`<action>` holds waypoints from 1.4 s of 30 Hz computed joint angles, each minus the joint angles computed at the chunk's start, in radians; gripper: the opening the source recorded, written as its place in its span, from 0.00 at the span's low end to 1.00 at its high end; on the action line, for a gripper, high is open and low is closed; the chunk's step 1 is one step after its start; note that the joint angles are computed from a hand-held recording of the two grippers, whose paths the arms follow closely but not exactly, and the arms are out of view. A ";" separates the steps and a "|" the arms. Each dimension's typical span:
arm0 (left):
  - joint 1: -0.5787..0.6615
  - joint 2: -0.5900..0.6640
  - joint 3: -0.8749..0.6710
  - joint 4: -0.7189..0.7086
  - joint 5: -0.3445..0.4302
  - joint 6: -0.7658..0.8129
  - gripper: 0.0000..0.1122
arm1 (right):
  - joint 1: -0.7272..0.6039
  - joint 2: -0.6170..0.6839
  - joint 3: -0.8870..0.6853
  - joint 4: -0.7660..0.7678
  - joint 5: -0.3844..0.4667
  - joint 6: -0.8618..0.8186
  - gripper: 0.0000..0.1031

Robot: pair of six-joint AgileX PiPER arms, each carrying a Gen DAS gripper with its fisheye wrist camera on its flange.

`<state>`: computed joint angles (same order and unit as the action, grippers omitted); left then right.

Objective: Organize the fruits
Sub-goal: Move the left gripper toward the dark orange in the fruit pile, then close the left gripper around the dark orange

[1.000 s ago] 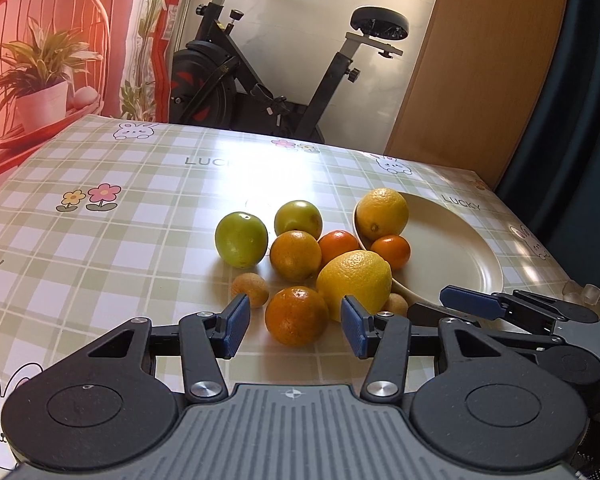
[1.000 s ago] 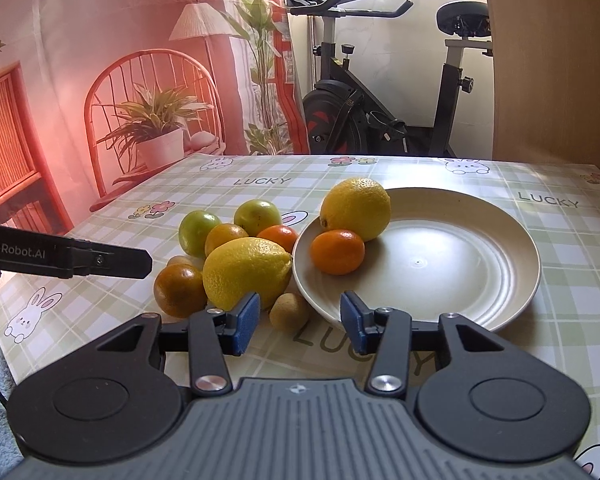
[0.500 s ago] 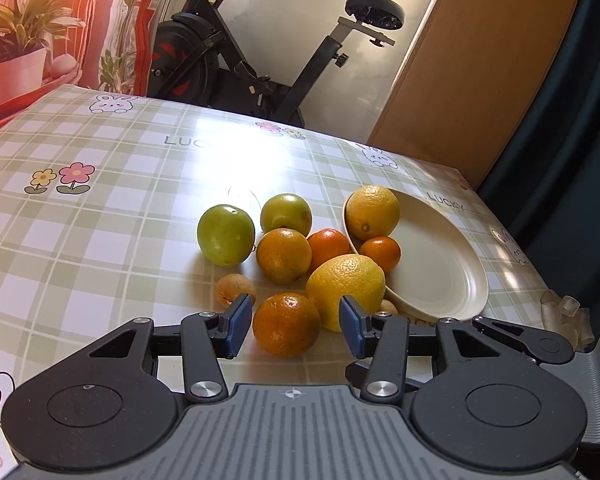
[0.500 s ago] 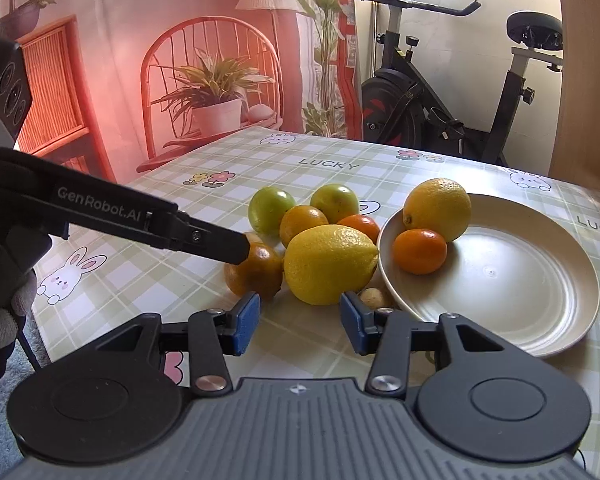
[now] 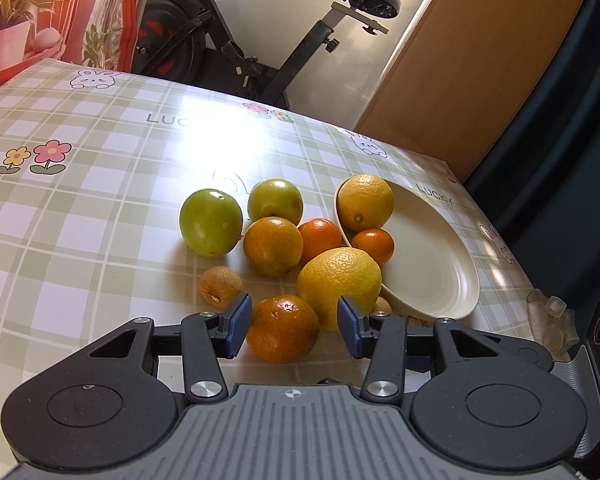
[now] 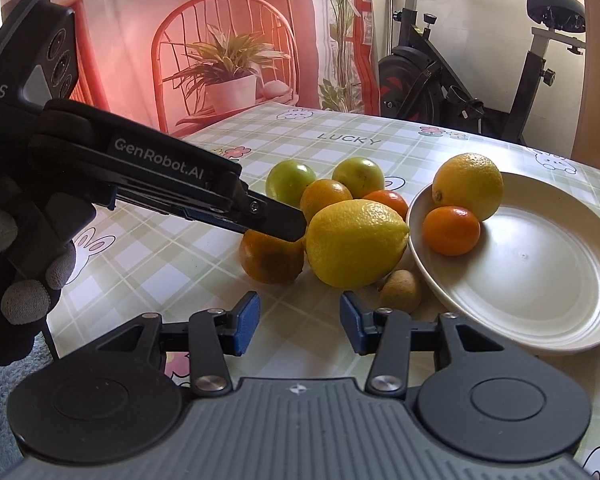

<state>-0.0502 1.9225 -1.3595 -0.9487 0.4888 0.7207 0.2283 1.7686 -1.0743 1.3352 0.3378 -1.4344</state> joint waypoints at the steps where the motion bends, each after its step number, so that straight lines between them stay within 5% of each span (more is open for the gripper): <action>1: 0.006 -0.004 0.009 -0.022 0.009 0.016 0.43 | -0.001 0.001 -0.001 -0.002 0.003 0.003 0.46; 20: 0.035 0.011 -0.003 -0.036 0.142 0.026 0.37 | 0.005 0.006 -0.001 -0.002 0.022 0.007 0.46; 42: -0.087 -0.003 0.029 0.104 0.034 -0.047 0.37 | 0.006 -0.003 0.042 0.104 0.001 -0.088 0.46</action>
<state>-0.1368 1.9193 -1.3307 -0.8448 0.5225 0.6741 0.2348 1.7653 -1.0323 1.4388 0.3391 -1.5222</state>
